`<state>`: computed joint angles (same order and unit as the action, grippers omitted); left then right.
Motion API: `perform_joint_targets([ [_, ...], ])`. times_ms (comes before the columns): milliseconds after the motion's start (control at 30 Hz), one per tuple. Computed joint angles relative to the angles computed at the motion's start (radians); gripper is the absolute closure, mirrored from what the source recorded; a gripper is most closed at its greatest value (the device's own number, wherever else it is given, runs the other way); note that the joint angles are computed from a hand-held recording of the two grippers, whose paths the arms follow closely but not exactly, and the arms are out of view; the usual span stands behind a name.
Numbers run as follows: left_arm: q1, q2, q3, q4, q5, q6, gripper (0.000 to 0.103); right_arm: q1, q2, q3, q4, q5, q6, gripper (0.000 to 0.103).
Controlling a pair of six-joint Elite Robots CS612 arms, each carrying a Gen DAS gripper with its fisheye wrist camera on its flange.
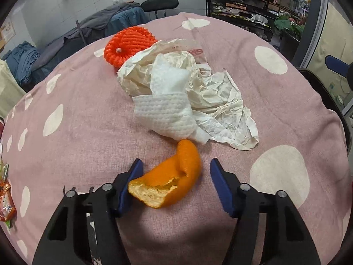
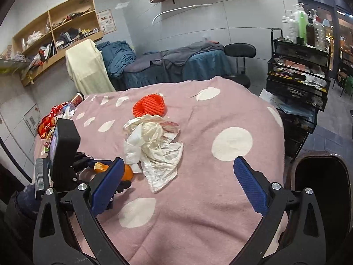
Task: Collect trash
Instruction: 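Grasp the orange peel with the left gripper while the right gripper grasps the white tissue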
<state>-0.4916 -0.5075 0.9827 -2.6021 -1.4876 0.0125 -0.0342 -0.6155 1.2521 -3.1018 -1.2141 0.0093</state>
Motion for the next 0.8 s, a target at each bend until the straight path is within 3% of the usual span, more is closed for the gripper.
perform_joint_targets([
  [100,0.011,-0.013,0.028,-0.038,-0.055,-0.012,0.073,0.014,0.016,-0.049,0.08,-0.003,-0.025,0.006],
  [233,0.024,-0.039,0.089,-0.136,-0.081,-0.1,0.076,0.035,0.046,-0.124,0.197,0.004,-0.077,0.006],
  [333,0.031,-0.069,0.152,-0.228,-0.058,-0.162,0.077,0.053,0.072,-0.185,0.289,0.006,-0.133,0.006],
  [533,0.032,-0.113,0.253,-0.363,0.064,-0.271,0.077,0.087,0.134,-0.323,0.466,-0.013,-0.222,0.018],
  [733,0.036,-0.119,0.27,-0.384,0.054,-0.317,0.077,0.11,0.214,-0.479,0.627,-0.05,-0.251,0.049],
  [800,0.036,-0.118,0.27,-0.385,0.048,-0.321,0.077,0.107,0.216,-0.479,0.626,-0.031,-0.243,0.072],
])
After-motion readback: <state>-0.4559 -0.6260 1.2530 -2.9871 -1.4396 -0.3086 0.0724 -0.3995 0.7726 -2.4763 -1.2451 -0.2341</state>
